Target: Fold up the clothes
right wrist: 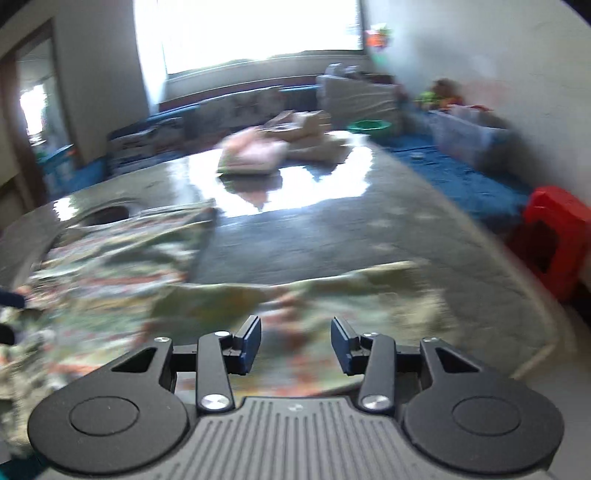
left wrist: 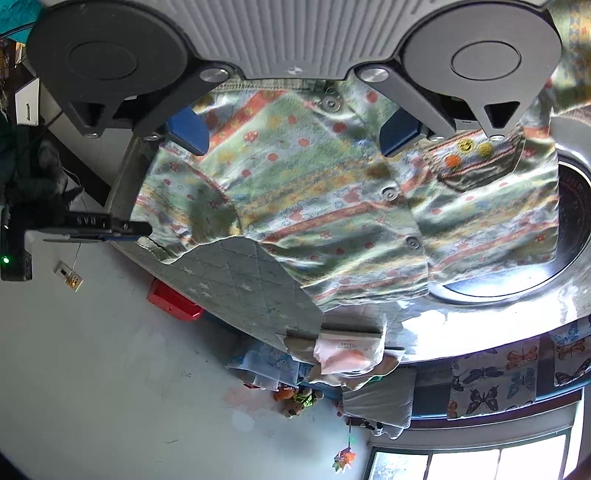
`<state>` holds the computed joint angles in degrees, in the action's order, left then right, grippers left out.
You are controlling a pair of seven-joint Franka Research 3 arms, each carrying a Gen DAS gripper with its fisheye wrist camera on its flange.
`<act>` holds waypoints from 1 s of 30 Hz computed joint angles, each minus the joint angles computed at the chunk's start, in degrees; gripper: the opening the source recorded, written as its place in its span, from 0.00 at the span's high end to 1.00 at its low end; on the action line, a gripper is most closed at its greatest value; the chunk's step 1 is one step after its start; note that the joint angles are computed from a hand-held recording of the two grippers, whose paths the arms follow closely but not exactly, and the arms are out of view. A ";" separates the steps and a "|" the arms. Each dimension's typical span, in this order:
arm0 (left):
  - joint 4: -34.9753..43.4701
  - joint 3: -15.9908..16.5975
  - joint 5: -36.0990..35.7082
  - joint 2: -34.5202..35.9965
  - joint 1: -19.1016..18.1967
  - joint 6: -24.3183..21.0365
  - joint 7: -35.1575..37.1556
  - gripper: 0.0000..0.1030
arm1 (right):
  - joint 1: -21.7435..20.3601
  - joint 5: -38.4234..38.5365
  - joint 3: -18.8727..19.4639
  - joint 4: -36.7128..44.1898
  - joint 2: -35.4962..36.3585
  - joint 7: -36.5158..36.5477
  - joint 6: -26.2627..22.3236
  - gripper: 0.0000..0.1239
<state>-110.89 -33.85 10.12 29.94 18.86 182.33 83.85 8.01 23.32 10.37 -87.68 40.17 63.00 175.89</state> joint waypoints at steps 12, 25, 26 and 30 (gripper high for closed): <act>4.89 5.79 -1.45 0.82 -7.47 -4.27 0.01 0.00 | 6.51 -6.61 -14.77 3.61 3.77 16.35 -0.14 0.66; 7.14 9.36 -4.96 1.41 -12.23 -6.95 2.30 0.00 | 3.95 -8.65 -11.91 5.49 5.53 18.93 -0.52 0.68; 7.25 9.40 -5.15 1.47 -12.36 -7.04 2.48 0.00 | 3.47 -8.51 -11.27 5.47 5.54 18.65 -0.39 0.69; 7.79 9.73 -5.85 1.70 -12.98 -7.63 2.94 0.00 | 2.22 -7.70 -9.44 5.23 5.52 17.75 0.36 0.79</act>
<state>-103.10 -24.12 4.27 31.64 5.88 174.69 86.80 10.22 15.62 0.93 -82.44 45.69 80.76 176.24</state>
